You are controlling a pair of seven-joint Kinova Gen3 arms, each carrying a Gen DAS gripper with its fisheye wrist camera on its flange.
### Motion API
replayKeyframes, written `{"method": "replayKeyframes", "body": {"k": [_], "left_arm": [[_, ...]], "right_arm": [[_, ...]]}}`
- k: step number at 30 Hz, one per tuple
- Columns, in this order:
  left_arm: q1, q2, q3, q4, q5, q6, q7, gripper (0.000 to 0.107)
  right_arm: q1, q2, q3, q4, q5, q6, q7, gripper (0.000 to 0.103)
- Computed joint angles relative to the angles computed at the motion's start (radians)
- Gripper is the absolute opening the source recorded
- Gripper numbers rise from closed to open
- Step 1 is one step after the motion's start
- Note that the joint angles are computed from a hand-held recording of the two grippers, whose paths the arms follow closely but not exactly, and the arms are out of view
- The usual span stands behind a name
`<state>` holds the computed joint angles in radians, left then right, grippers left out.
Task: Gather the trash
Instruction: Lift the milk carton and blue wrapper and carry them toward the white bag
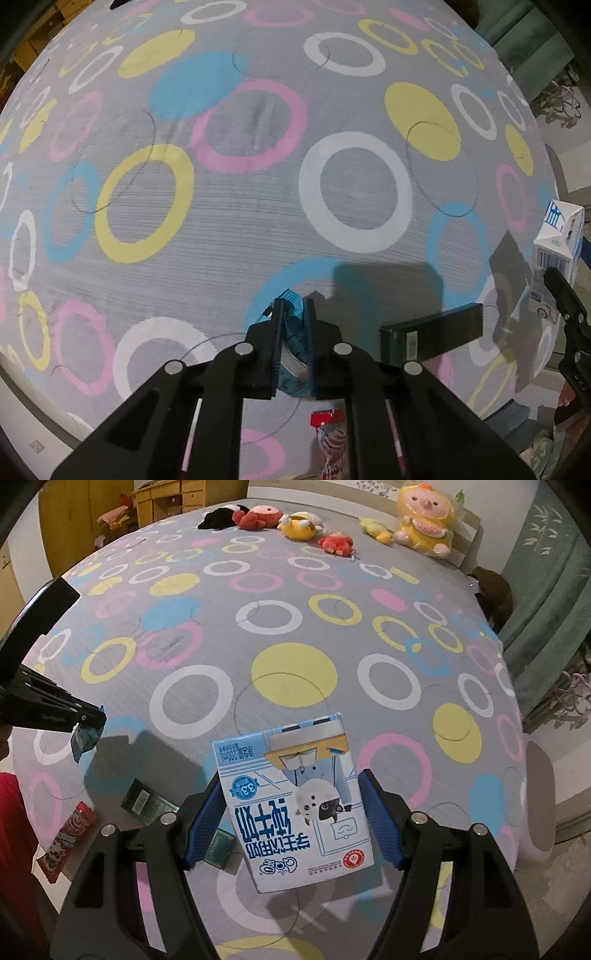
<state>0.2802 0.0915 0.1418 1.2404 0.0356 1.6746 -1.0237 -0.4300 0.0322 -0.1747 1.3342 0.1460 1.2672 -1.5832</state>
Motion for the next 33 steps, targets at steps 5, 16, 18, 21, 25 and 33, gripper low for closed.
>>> {"method": "replayKeyframes", "body": {"k": [5, 16, 18, 21, 25, 33], "left_arm": [[0.005, 0.004, 0.004, -0.072, -0.023, 0.037, -0.022, 0.011], [0.062, -0.086, 0.051, -0.124, -0.055, 0.107, 0.011, 0.011], [0.078, -0.101, 0.069, -0.129, -0.064, 0.123, 0.025, 0.011], [0.099, -0.132, 0.095, -0.134, -0.069, 0.154, 0.045, 0.011], [0.120, -0.166, 0.127, -0.125, -0.072, 0.173, 0.068, 0.011], [0.147, -0.234, 0.204, -0.081, -0.056, 0.194, 0.138, 0.011]], "right_arm": [[-0.010, -0.032, -0.012, -0.021, -0.002, 0.045, -0.046, 0.070], [-0.048, -0.142, -0.100, -0.072, 0.042, 0.165, -0.167, 0.070], [-0.054, -0.160, -0.125, -0.078, 0.059, 0.190, -0.192, 0.070], [-0.064, -0.186, -0.163, -0.088, 0.071, 0.228, -0.229, 0.070], [-0.071, -0.222, -0.224, -0.093, 0.089, 0.273, -0.288, 0.070], [-0.074, -0.274, -0.343, -0.075, 0.098, 0.342, -0.404, 0.070]]}}
